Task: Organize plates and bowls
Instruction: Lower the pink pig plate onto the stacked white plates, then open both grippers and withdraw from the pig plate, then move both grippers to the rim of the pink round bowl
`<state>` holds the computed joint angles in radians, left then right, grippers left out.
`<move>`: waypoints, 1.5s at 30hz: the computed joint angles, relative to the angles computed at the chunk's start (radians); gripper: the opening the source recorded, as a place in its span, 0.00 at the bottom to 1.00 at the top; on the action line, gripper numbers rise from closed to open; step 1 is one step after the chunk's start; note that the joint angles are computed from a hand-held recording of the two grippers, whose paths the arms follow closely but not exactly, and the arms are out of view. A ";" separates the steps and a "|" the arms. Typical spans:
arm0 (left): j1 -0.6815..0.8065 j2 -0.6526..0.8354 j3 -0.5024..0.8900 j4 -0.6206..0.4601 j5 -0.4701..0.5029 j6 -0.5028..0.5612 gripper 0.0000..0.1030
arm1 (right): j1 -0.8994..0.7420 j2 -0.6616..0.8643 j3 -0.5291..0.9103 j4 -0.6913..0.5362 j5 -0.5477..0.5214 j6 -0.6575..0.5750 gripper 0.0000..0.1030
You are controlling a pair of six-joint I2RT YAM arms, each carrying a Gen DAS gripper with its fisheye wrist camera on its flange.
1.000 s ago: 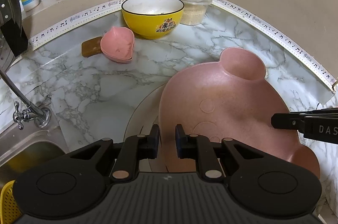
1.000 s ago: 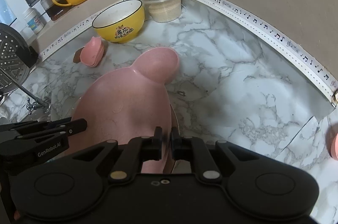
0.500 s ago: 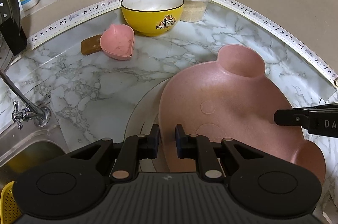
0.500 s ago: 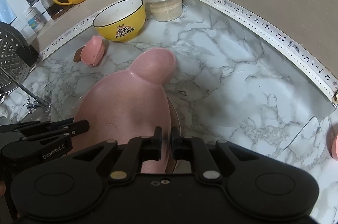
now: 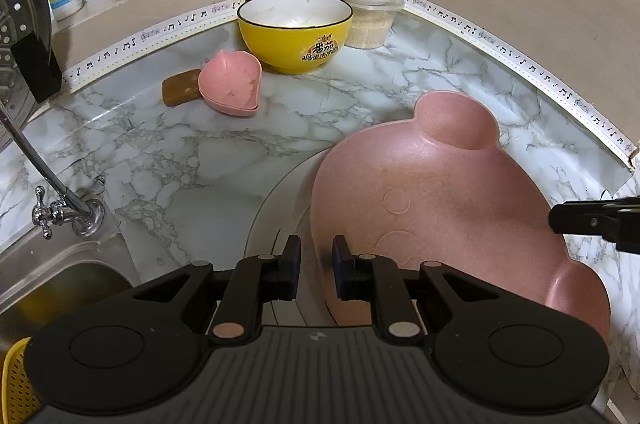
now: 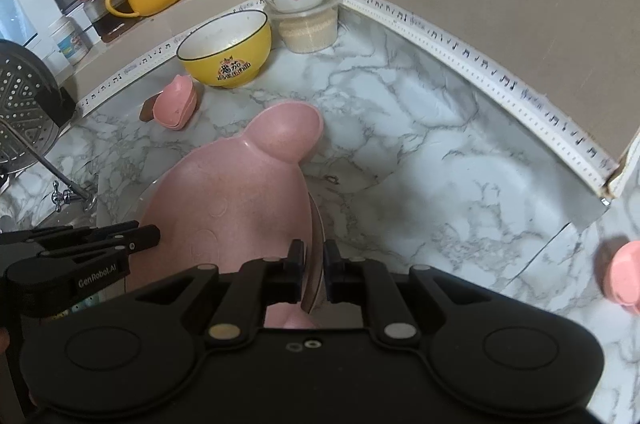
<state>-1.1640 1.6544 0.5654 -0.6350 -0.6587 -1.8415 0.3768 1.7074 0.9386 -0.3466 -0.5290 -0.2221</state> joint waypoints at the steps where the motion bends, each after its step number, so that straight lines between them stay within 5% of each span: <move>1: -0.007 0.001 0.007 -0.012 -0.003 -0.006 0.15 | -0.005 -0.012 -0.009 0.006 0.000 -0.003 0.11; 7: -0.053 -0.008 0.046 -0.079 -0.028 -0.049 0.18 | -0.043 -0.087 -0.063 0.035 -0.026 -0.033 0.11; 14: -0.119 0.005 0.135 -0.181 -0.080 -0.084 0.45 | -0.127 -0.172 -0.106 -0.001 -0.103 -0.089 0.12; 20: -0.152 0.030 0.229 -0.210 -0.120 -0.051 0.47 | -0.245 -0.232 -0.130 -0.054 -0.187 -0.146 0.17; 23: -0.159 0.045 0.274 -0.199 -0.138 -0.014 0.48 | -0.315 -0.251 -0.132 -0.092 -0.227 -0.198 0.46; 24: -0.160 0.055 0.292 -0.196 -0.145 0.000 0.48 | -0.343 -0.254 -0.129 -0.110 -0.247 -0.219 0.69; 25: -0.160 0.066 0.311 -0.193 -0.151 0.018 0.49 | -0.367 -0.255 -0.128 -0.123 -0.264 -0.233 0.79; 28: -0.158 0.099 0.373 -0.172 -0.168 0.084 0.52 | -0.432 -0.269 -0.124 -0.158 -0.277 -0.286 0.80; 32: -0.151 0.147 0.456 -0.123 -0.197 0.180 0.74 | -0.538 -0.276 -0.113 -0.188 -0.289 -0.362 0.94; 45: -0.035 0.395 0.798 0.141 -0.158 0.628 0.74 | -0.834 -0.070 0.067 -0.174 -0.279 -0.495 0.99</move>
